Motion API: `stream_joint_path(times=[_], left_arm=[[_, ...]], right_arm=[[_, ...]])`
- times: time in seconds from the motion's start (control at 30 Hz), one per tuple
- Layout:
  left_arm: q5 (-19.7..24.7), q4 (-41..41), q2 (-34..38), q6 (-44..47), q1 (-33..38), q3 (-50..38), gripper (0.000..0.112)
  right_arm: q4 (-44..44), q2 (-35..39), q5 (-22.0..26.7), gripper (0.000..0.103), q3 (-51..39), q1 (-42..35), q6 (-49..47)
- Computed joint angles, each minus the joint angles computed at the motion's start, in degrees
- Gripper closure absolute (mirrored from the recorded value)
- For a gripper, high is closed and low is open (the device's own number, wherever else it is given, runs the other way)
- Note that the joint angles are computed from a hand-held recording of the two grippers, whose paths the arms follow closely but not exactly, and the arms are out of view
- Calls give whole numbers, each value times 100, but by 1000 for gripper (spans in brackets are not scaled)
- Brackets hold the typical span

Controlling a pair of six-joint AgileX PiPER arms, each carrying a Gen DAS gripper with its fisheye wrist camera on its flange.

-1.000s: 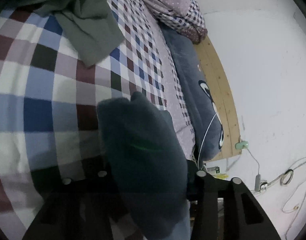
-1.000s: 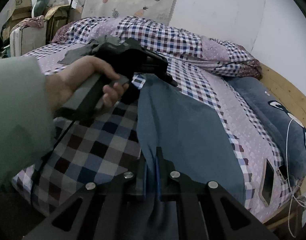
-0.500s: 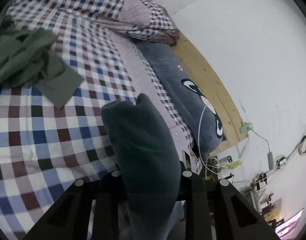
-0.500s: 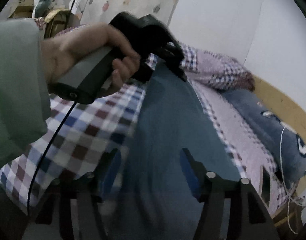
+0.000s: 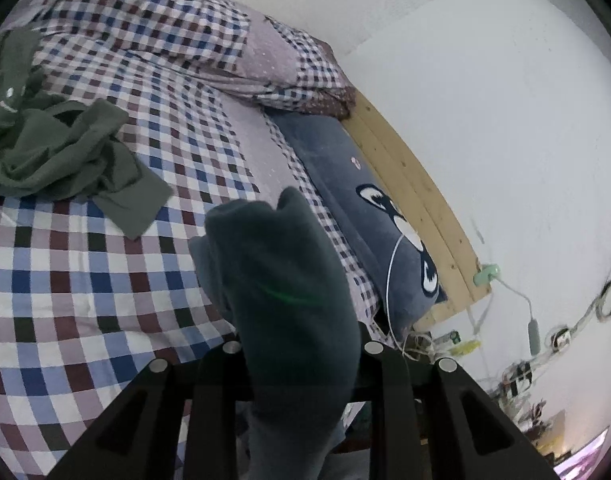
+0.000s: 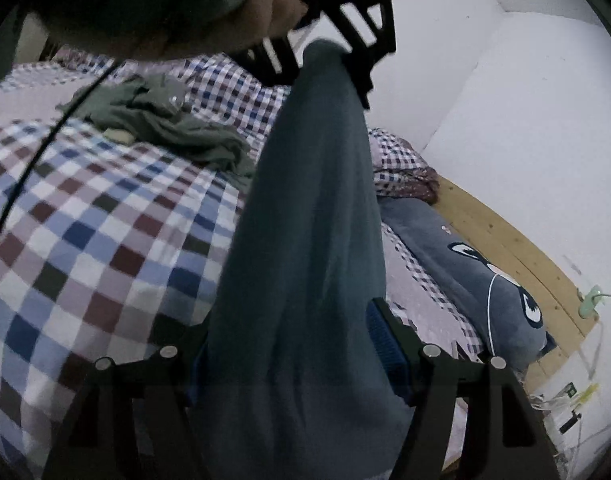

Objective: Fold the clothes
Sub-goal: 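Lift the folded teal shirt with the left gripper and carry it off the duvet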

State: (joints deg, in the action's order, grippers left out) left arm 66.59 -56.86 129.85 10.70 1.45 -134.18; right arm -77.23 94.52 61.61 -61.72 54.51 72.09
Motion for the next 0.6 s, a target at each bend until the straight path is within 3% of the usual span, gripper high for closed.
stream_joint_path(times=[0.07, 0.1, 0.17, 0.27, 0.43, 0.6], left_arm=[[-123, -63, -119, 22, 41, 267, 88], [-196, -133, -220, 90, 75, 487, 88], [-333, -279, -413, 224, 147, 907, 88], [-640, -781, -917, 723, 344, 2025, 88], [-1142, -1135, -1870, 1241, 679, 3607, 88], [-1325, -1756, -3153, 1685, 1394, 5331, 88]], right_arm=[[132, -114, -160, 39, 71, -1, -171], [200, -155, -203, 53, 91, 2, -258], [427, -290, -439, 71, 136, -106, -542], [980, -689, -1039, 87, 234, -432, -1149], [2640, -1520, -1826, 93, 215, -987, -3090], [4062, -2338, -1786, 94, 2, -1145, -4851]])
